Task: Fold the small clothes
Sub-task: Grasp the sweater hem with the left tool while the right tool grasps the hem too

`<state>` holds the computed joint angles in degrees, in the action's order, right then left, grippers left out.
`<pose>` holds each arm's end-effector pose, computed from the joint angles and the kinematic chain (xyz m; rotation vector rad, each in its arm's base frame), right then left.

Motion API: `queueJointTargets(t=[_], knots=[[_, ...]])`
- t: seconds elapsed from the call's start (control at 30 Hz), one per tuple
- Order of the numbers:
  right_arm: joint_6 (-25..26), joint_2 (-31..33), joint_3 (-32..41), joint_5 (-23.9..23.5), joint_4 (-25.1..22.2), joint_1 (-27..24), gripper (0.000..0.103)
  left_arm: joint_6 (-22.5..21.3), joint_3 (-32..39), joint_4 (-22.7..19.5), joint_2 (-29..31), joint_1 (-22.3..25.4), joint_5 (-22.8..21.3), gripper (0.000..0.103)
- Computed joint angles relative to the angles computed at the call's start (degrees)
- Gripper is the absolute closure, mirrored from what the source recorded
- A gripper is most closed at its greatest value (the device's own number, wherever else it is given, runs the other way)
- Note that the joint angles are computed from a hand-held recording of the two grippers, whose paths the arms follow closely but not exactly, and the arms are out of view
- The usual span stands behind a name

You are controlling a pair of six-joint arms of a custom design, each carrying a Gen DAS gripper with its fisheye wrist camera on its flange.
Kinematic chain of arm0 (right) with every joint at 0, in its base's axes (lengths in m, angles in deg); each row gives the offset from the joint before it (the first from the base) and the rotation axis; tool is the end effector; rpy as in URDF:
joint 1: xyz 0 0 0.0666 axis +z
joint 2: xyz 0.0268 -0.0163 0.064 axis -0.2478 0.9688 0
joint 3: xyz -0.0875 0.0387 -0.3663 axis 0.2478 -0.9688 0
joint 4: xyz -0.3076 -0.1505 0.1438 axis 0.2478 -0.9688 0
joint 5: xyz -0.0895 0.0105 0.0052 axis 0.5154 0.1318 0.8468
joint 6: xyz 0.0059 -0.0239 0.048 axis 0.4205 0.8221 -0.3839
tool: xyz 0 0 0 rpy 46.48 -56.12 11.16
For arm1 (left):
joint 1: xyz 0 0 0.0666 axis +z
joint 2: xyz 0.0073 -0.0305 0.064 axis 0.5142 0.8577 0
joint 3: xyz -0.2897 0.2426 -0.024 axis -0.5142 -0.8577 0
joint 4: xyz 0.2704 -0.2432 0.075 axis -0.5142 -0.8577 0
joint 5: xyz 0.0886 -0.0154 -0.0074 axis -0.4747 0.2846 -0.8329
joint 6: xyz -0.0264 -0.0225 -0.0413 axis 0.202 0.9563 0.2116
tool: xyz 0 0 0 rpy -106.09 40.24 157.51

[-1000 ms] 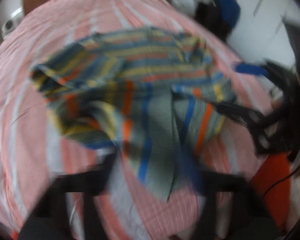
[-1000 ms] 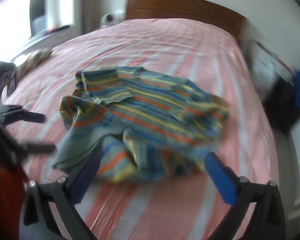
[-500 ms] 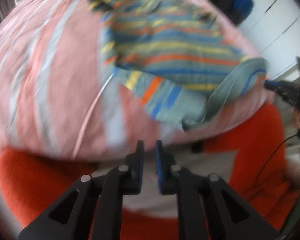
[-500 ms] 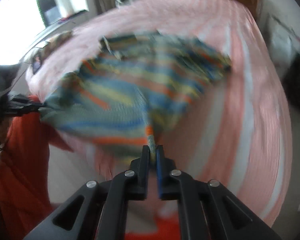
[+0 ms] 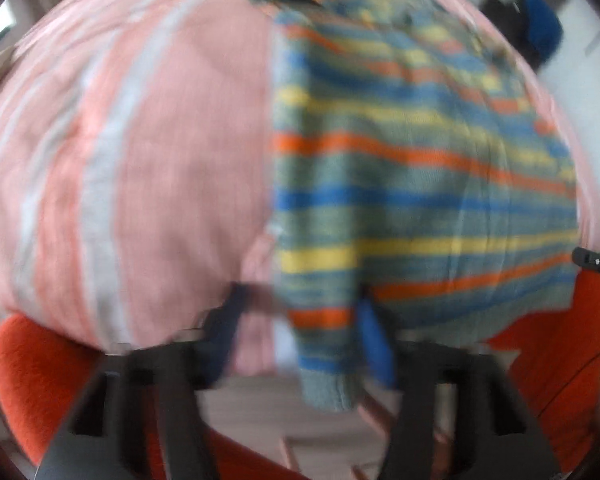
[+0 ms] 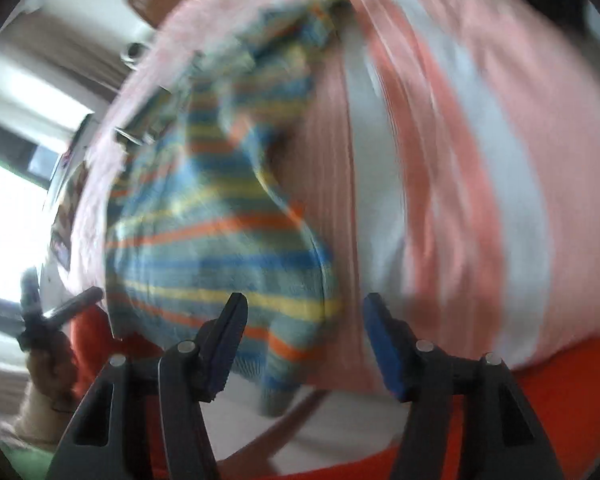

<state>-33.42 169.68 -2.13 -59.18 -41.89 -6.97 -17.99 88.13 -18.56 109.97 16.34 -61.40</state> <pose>0.4221 0.0637 0.3110 0.4894 2.7372 0.5497 0.4983 -0.1342 0.3212 0.4089 2.8413 -0.2006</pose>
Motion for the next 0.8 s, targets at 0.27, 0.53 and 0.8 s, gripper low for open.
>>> queueJointTargets(t=[0.27, 0.53, 0.8], knots=[[1.8, -0.7, -0.8, 0.5, -1.4, 2.7, 0.098, 0.1, -2.5, -0.6, -4.4, 0.8, 6.4, 0.100], [4.1, 5.4, 4.7, 9.6, -8.0, 6.1, 0.098, 3.9, -2.4, 1.8, 1.4, -5.1, -2.0, 0.100], [1.4, 6.6, 4.7, 13.4, -5.6, 8.3, 0.098, 4.7, -6.0, 2.9, -1.9, -5.8, -3.1, 0.096]])
